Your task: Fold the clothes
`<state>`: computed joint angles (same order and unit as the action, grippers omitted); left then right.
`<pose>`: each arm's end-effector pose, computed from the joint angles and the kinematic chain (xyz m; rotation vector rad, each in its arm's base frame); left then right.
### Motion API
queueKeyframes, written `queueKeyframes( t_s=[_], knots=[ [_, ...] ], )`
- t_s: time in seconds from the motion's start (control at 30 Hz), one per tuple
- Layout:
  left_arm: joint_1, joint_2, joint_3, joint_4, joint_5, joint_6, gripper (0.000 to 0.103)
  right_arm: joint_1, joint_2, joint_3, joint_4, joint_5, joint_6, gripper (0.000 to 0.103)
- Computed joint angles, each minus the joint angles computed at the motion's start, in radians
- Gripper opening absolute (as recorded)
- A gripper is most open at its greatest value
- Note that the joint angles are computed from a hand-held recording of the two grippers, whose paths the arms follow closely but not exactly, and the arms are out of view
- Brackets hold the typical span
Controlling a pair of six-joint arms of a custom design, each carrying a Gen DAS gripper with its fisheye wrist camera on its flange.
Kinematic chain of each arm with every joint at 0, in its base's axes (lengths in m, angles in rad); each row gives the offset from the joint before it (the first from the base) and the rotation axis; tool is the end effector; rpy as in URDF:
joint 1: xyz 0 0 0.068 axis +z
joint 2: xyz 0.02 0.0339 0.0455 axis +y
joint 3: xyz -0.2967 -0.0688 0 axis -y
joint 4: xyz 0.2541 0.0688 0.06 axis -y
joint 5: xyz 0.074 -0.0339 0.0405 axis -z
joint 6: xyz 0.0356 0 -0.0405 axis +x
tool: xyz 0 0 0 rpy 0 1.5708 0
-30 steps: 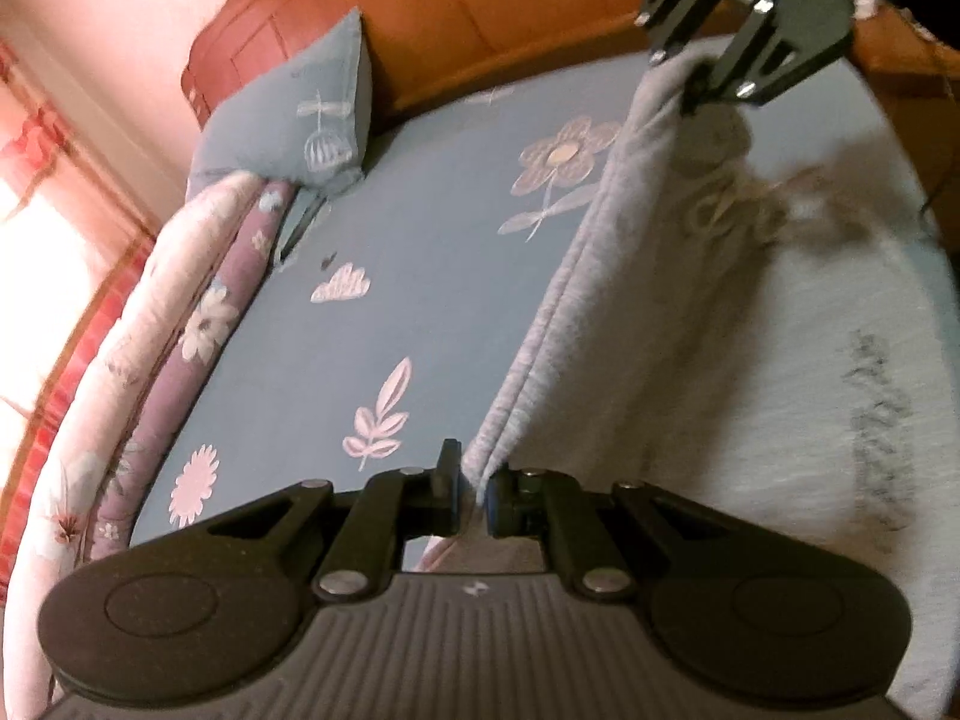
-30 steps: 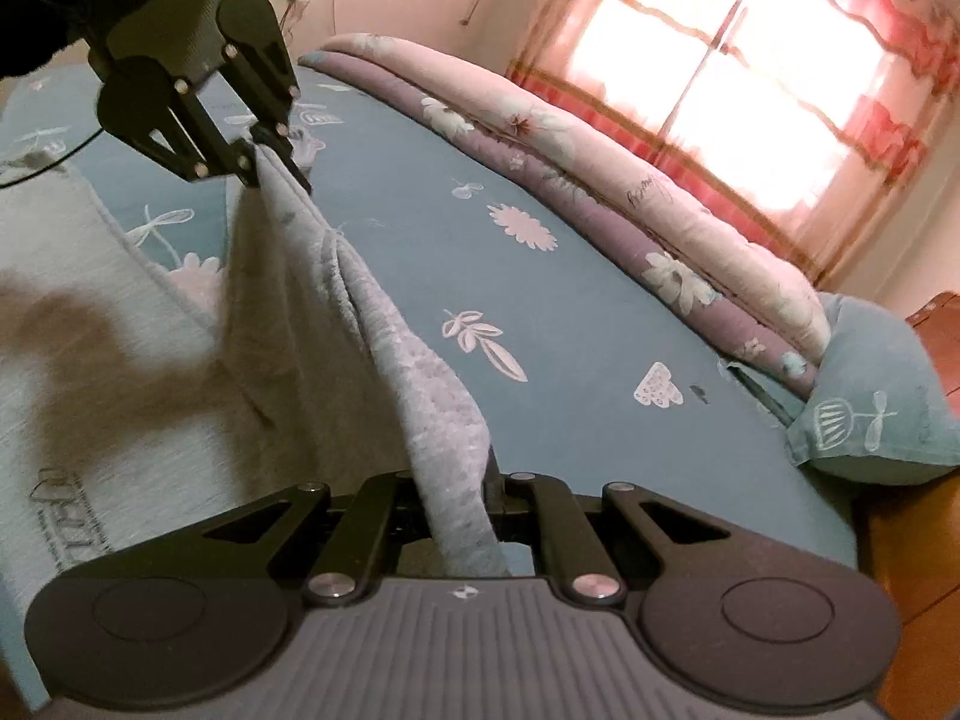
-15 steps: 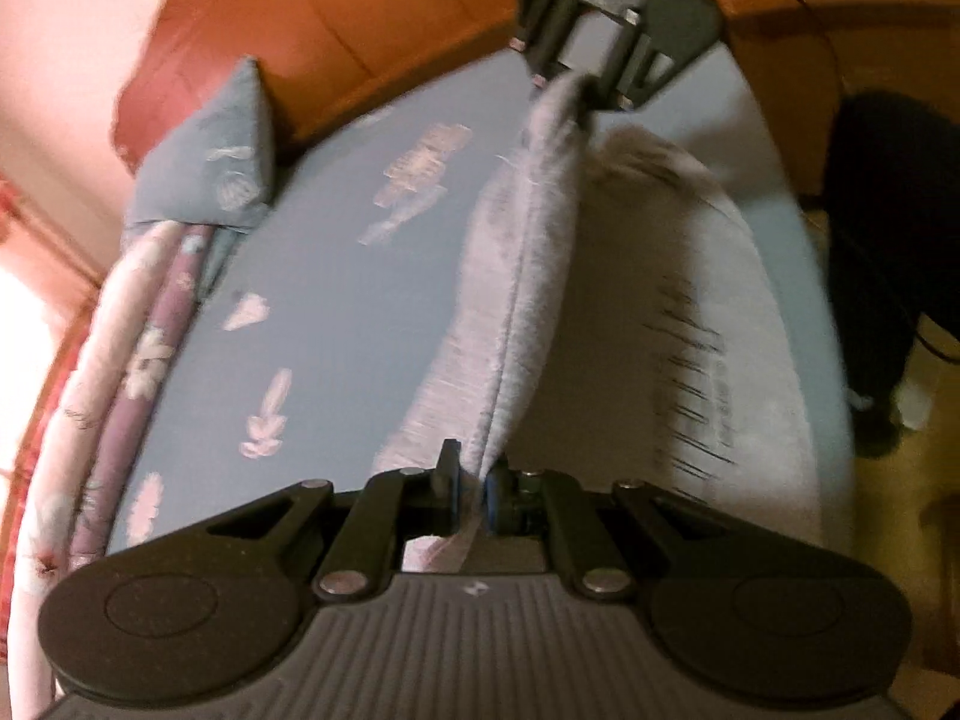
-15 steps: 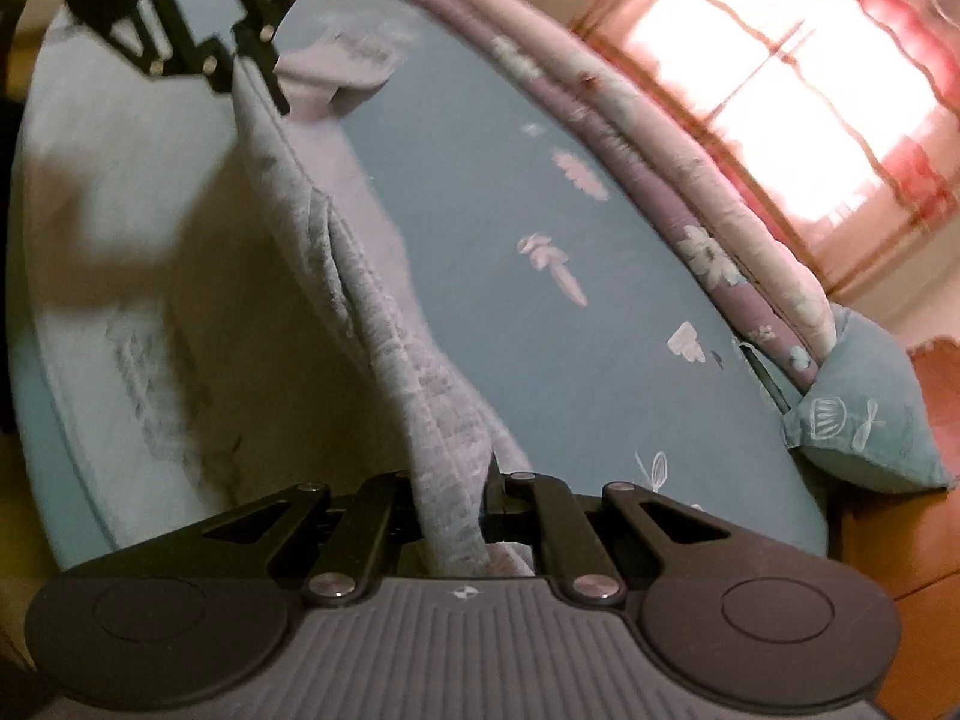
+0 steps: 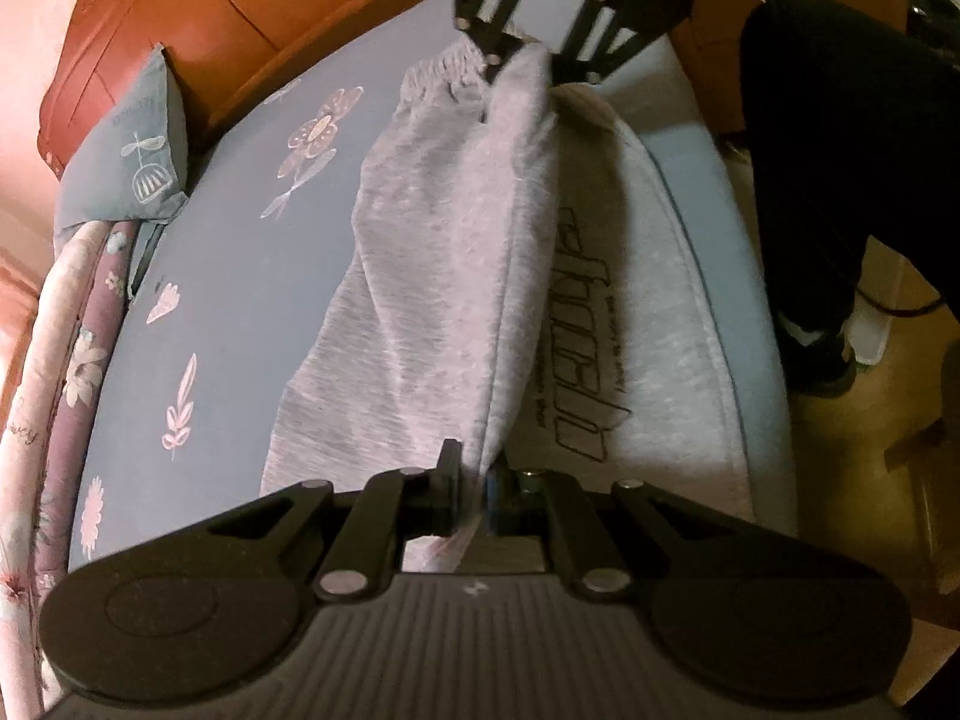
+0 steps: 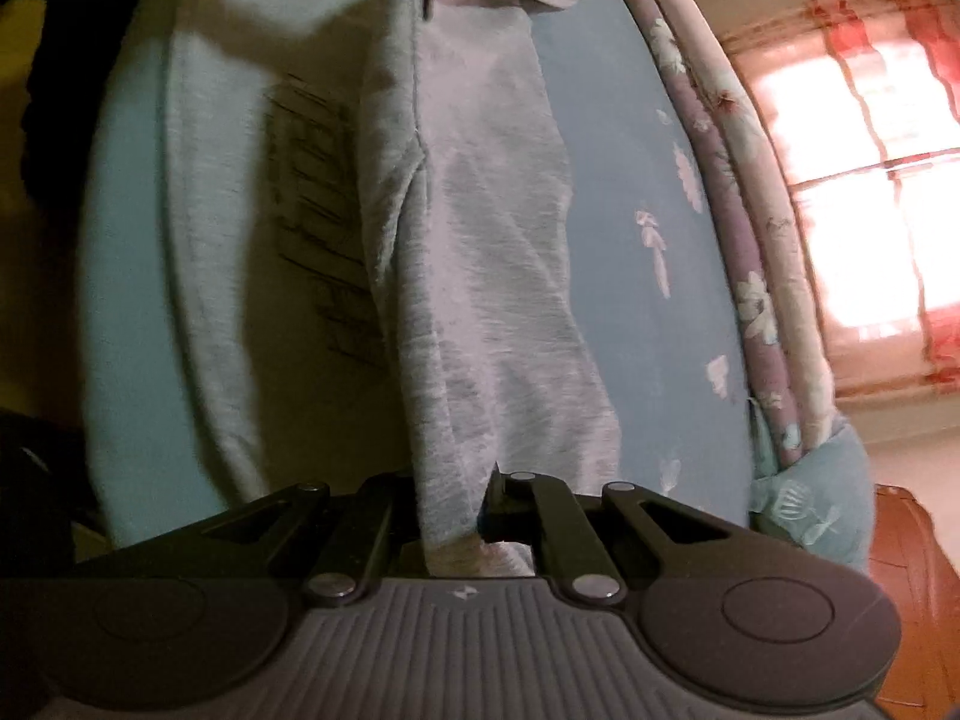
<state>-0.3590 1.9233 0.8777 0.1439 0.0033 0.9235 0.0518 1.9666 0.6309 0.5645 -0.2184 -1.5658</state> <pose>0.3461 -0.1300 0.1162 1.4893 1.9927 0.2369 0.3291 0.0248 0.0783 -1.7916 1.5578 -0.4992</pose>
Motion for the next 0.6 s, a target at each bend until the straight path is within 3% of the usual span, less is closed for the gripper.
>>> queueKeyframes(
  t_s=[0.2, 0.3, 0.47, 0.6],
  knots=[
    [0.029, -0.007, 0.102, -0.047, 0.003, -0.048, 0.005, 0.023, 0.005, 0.218, -0.126, 0.032, 0.074, 0.008],
    [0.025, -0.027, 0.131, -0.062, -0.007, -0.051, 0.005, 0.031, 0.02, 0.289, -0.108, 0.032, 0.1, 0.008],
    [-0.012, -0.082, 0.099, -0.089, 0.016, -0.033, 0.005, 0.006, 0.0, 0.3, -0.11, -0.026, 0.119, 0.008],
    [-0.052, -0.058, 0.061, -0.087, 0.038, -0.002, 0.005, -0.036, 0.009, 0.234, -0.116, -0.062, 0.051, 0.008]
  ],
)
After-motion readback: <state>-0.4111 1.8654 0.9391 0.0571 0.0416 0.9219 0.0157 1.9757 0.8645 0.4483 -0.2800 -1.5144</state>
